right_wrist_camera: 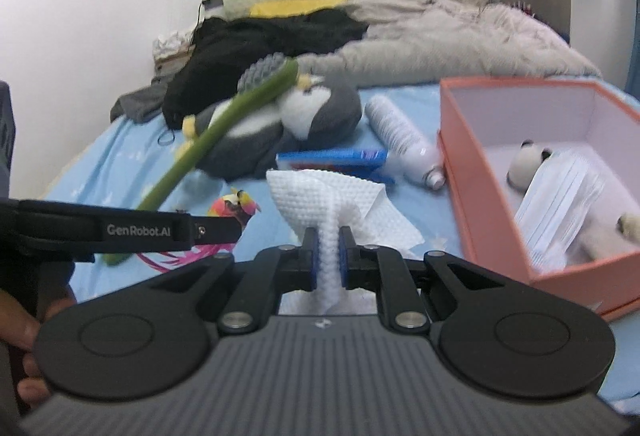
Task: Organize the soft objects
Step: 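Lift the tissue with the right tool while the left tool carries the feather toy toward the box, then open both tools over the pink box, dropping the feather toy and tissue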
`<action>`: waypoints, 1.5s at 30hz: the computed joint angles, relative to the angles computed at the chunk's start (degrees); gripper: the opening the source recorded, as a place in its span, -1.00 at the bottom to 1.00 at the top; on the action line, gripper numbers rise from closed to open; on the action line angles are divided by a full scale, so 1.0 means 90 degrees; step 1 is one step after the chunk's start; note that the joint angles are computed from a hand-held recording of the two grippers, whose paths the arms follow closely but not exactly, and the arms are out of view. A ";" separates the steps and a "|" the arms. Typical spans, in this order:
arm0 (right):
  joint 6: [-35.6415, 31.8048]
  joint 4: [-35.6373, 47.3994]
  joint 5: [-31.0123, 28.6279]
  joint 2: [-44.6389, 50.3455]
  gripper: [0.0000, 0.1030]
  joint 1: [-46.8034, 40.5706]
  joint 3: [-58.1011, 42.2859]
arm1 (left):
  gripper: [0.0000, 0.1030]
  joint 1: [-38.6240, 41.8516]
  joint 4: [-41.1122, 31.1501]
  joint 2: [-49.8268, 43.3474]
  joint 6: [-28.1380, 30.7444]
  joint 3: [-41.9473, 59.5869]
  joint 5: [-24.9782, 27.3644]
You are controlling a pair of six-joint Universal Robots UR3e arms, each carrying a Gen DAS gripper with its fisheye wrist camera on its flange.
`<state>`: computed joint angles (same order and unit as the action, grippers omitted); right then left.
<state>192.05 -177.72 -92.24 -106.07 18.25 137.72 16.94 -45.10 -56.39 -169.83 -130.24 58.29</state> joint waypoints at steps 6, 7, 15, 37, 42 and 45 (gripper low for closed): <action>-0.0233 0.0510 0.0135 -0.0739 -0.73 -0.0524 -0.0248 | -0.54 -0.0390 0.0092 -0.0435 -0.0427 0.0800 -0.0138; -0.0293 0.0592 0.0130 -0.0831 -0.73 -0.0594 -0.0319 | -0.54 -0.0522 0.0182 -0.0551 -0.0530 0.0959 -0.0097; -0.0917 0.1175 0.0334 -0.1430 -0.73 -0.1410 -0.0950 | -0.54 -0.1601 0.0996 -0.1812 -0.1327 0.2476 0.0110; -0.2246 0.4246 0.2463 -0.1542 -0.73 -0.5446 -0.1662 | -0.54 -0.3904 -0.1059 -0.7184 -0.1399 0.8467 0.0881; -0.2614 0.4469 0.2341 -0.1181 -0.71 -0.5744 -0.1494 | -0.54 -0.4109 -0.2136 -0.8250 -0.1341 1.0049 0.0989; -0.2973 0.4888 0.2660 -0.1048 -0.70 -0.6013 -0.1522 | -0.54 -0.4249 -0.2813 -0.8791 -0.1233 1.0976 0.1109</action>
<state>165.30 -133.74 -68.30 -115.50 -35.86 124.02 -21.30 -70.42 -135.50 -180.93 -31.46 68.27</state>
